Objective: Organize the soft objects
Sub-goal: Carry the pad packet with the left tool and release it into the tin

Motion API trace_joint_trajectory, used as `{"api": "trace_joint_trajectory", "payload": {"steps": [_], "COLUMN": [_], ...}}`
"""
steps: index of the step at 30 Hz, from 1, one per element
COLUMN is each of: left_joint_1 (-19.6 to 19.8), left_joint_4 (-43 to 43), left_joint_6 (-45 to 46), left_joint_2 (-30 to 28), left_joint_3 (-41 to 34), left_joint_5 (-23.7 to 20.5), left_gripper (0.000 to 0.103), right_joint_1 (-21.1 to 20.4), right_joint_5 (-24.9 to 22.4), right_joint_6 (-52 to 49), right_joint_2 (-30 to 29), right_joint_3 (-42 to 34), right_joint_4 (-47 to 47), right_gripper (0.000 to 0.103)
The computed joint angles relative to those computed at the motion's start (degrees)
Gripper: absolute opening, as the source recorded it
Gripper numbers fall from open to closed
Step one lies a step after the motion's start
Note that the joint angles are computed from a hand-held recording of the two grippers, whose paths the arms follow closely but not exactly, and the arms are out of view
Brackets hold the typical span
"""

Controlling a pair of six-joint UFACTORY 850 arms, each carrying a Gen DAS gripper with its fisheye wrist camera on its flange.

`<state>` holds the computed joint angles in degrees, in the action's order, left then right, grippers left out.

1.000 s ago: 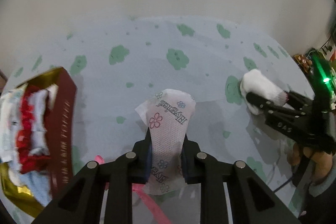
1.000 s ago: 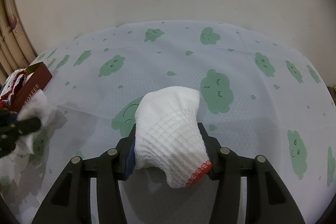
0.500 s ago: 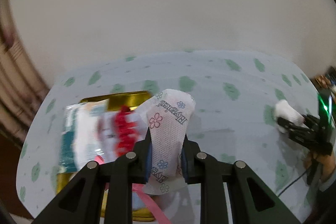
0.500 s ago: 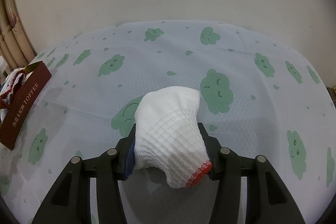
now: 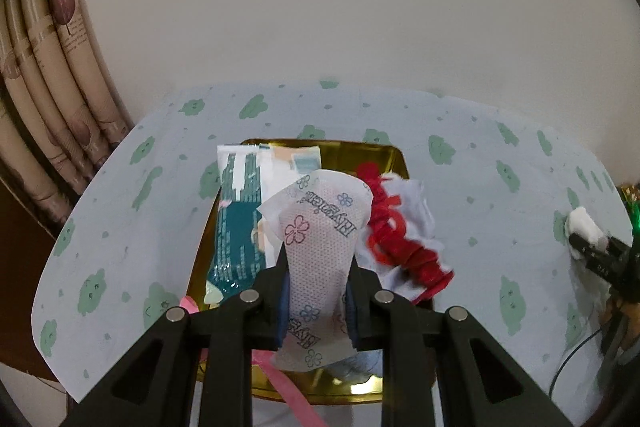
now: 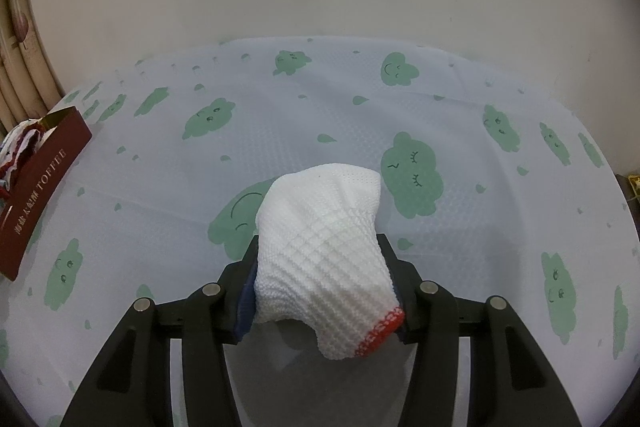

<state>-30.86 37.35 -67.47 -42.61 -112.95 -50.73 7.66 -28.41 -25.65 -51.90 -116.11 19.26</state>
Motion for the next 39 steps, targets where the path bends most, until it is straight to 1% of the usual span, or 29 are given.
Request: {"api": "trace_joint_trajectory", "payload": {"steps": [6, 7, 8, 9, 11, 12, 13, 17, 21, 29, 33, 37, 39], "left_joint_1": [0.11, 0.20, 0.24, 0.28, 0.53, 0.62, 0.70, 0.66, 0.64, 0.21, 0.40, 0.68, 0.58], "left_joint_4": [1.00, 1.38, 1.75, 1.89, 1.88, 1.72, 1.77, 3.61, 4.33, 7.77, 8.18, 8.90, 9.71], "left_joint_6": [-1.19, -1.52, -1.87, -2.00, -2.26, -2.23, -2.23, -3.43, -4.46, -6.96, -7.12, -8.83, -10.20], "left_joint_2": [0.99, 1.52, 1.75, 1.95, 2.54, 2.71, 3.05, 4.78, 5.52, 7.48, 6.48, 6.98, 7.46], "left_joint_3": [3.02, 3.99, 4.44, 4.78, 5.76, 6.02, 6.56, 9.24, 10.36, 12.54, 10.30, 10.55, 11.25], "left_joint_5": [0.91, 1.74, 1.65, 1.50, 1.96, 1.92, 2.22, 3.63, 4.35, 8.55, 7.87, 8.70, 8.09], "left_gripper": [0.024, 0.026, 0.030, 0.039, 0.047, 0.054, 0.055, 0.055, 0.055, 0.055, 0.055, 0.055, 0.055], "right_joint_1": [0.24, 0.27, 0.31, 0.38, 0.45, 0.50, 0.55, 0.75, 0.89, 1.04, 1.08, 1.09, 1.17], "right_joint_5": [0.24, 0.27, 0.28, 0.37, 0.43, 0.52, 0.62, 0.89, 1.06, 1.35, 1.35, 1.28, 1.49], "right_joint_6": [1.09, 1.23, 1.41, 1.78, 2.15, 2.43, 2.65, 3.69, 4.27, 5.16, 5.56, 5.58, 6.05], "right_joint_2": [0.08, 0.12, 0.10, 0.13, 0.13, 0.16, 0.22, 0.30, 0.34, 0.39, 0.34, 0.31, 0.37], "right_joint_3": [0.07, 0.11, 0.06, 0.10, 0.09, 0.13, 0.24, 0.38, 0.49, 0.59, 0.49, 0.41, 0.48], "right_joint_4": [-1.78, -2.01, -2.28, -2.82, -3.42, -3.84, -4.14, -5.64, -6.46, -8.01, -8.55, -8.57, -9.12], "right_gripper": [0.050, 0.050, 0.050, 0.050, 0.050, 0.050, 0.050, 0.051, 0.051, 0.051, 0.052, 0.052, 0.052]}}
